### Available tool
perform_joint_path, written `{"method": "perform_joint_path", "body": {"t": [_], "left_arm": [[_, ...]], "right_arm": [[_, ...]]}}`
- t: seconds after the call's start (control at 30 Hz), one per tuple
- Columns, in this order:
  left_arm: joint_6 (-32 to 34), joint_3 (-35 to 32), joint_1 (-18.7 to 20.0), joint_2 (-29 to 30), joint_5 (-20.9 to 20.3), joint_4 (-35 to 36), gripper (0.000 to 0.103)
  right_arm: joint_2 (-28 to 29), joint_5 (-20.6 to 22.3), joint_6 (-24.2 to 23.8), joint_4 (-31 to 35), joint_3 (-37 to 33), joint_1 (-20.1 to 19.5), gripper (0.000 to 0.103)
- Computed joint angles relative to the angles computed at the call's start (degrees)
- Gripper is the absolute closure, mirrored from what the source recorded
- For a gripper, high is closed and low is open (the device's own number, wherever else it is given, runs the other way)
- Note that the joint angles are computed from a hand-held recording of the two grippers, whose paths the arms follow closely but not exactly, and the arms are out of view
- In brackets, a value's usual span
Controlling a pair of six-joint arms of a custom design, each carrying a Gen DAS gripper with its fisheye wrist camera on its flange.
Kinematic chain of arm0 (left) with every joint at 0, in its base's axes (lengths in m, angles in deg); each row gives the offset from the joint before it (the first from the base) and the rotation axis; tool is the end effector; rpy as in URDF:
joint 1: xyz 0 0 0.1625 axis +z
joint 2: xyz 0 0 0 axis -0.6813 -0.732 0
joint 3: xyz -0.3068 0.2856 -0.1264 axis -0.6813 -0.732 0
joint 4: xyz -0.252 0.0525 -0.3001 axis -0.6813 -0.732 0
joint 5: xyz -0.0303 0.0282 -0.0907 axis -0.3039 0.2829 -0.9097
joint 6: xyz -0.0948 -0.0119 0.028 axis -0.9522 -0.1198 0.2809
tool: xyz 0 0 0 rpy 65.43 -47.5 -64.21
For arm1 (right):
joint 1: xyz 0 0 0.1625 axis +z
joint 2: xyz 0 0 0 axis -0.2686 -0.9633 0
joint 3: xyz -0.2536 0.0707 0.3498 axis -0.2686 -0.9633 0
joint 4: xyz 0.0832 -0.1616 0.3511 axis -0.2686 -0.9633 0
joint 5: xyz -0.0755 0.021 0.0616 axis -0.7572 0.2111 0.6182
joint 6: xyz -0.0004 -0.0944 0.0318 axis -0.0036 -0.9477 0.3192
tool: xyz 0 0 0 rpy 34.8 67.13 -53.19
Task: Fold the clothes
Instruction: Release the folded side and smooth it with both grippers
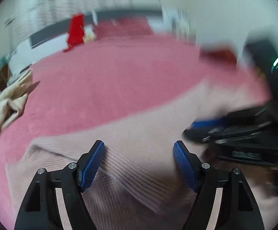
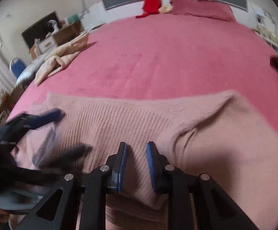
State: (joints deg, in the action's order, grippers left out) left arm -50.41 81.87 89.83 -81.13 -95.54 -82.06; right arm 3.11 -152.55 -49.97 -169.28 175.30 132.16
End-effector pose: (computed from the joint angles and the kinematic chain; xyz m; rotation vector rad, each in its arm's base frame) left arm -0.2167 -0.5142 0.2050 1.1866 2.2253 -0.5233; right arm 0.3054 -0.4511 0.1303 0.2603 -2.4902 0.8551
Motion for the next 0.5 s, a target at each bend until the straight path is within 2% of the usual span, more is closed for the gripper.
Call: {"method": "perform_joint_path", "body": {"t": [0.07,0.17,0.2,0.23,0.3,0.37,0.43,0.5], "left_arm": [[0.2,-2.0,2.2,0.2,-2.6,-0.5,0.014],[-0.6,-5.5,5.1,-1.5,-5.9,5.4,0.012],[0.5,-6.6,5.7,-1.6,-5.8,7.0,0.01],[1.8,-7.7,6.4,-1.5,-5.8,9.1,0.003],[0.3,-9.2,7.1,-1.7,-7.1,12.1,0.001],[-1.8,-10.5,7.6,-2.0,-8.7,14.8,0.002],[-3.9,-9.9,7.5,-2.6,-10.2,12.4,0.002],[-4.4,-7.7,6.8,-3.6,-12.7,6.2,0.002]], "right_arm": [[0.7,2.7,-0.1,-4.3,1.4,0.3,0.073],[0.5,4.1,-1.8,-5.7,2.8,0.5,0.073],[0.3,4.8,-2.3,-5.8,3.3,0.6,0.073],[0.1,5.7,-2.7,-5.2,3.3,0.5,0.073],[0.6,7.1,-3.4,-3.6,1.9,0.3,0.073],[-1.3,8.8,-4.6,-1.2,2.6,-0.5,0.073],[-4.2,10.2,-4.1,-1.5,3.8,-0.8,0.073],[-4.6,11.1,-4.4,-6.9,4.8,-0.6,0.073]]}}
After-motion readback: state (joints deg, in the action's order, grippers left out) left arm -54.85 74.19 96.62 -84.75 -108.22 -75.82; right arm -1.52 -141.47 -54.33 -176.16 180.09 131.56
